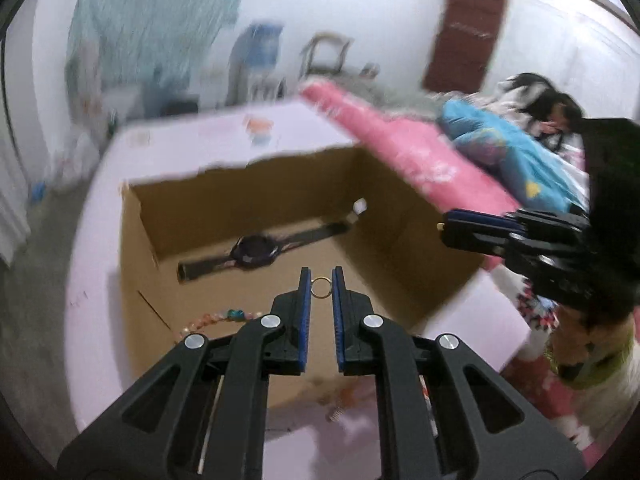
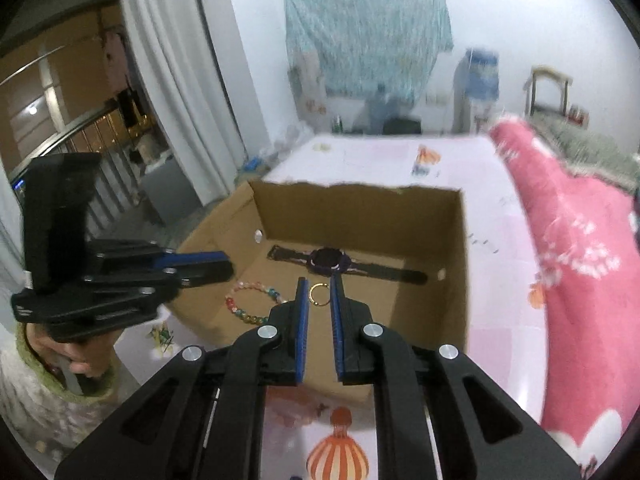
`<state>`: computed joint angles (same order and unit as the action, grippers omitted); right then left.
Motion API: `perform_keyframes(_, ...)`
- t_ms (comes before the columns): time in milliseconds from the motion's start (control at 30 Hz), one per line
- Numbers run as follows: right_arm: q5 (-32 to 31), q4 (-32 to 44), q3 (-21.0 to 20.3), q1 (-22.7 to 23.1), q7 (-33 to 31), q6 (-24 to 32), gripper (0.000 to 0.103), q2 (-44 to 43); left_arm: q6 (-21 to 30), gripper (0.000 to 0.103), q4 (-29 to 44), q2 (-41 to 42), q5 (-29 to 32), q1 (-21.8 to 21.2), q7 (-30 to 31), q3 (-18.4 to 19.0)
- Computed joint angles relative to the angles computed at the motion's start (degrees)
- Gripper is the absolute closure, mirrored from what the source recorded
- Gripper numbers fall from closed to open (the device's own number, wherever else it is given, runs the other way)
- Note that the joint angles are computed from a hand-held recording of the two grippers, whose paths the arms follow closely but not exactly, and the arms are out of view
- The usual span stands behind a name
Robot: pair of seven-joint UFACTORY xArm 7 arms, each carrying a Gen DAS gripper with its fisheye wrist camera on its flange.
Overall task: Organize jewelry
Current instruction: 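Carry the gold ring over the box with the left tool, then open the left tool to drop the ring into the box, then withdraw both tools from the box back toward the jewelry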
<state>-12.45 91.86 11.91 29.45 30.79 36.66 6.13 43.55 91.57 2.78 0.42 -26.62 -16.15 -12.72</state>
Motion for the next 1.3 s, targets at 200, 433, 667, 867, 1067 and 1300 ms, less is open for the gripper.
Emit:
perform_keyframes(200, 10.7, 18.5, -0.8, -0.9, -5.2, 13.6, 0.092, 14.7, 9.8, 0.094, 14.1, 12.8, -3.2, 0.8, -0.9, 1.8)
perform_keyframes(433, 10.5, 20.1, -3.1, 0.4, -5.0, 15.0, 0.080, 16.2, 12.3, 0.074, 18.4, 15.8, -4.2, 0.5, -2.2, 2.7)
perform_keyframes(667, 7.8, 16.4, -3.4, 1.1, -3.1, 11.8, 0.068, 13.0, 10.2, 0.069, 17.4, 14.4, -2.8, -0.1, -4.2, 3.1)
perform_keyframes(867, 5.0, 10.4, -3.1, 1.6, 0.8, 8.6, 0.053, 7.2, 6.4, 0.053, 12.4, 9.2, 0.1, -0.6, -5.8, 3.0)
perform_keyframes(1067, -0.3, 3.6, -1.6, 1.8, 6.7, 5.7, 0.040, 0.5, 3.6, 0.035, 5.3, 1.9, 4.7, -0.6, -8.2, 2.3)
perform_keyframes(1300, -7.0, -5.3, 1.4, 0.8, 15.7, 3.3, 0.029, -7.4, -1.1, 0.020, -7.2, -10.0, 6.2, 1.4, -10.9, 0.0)
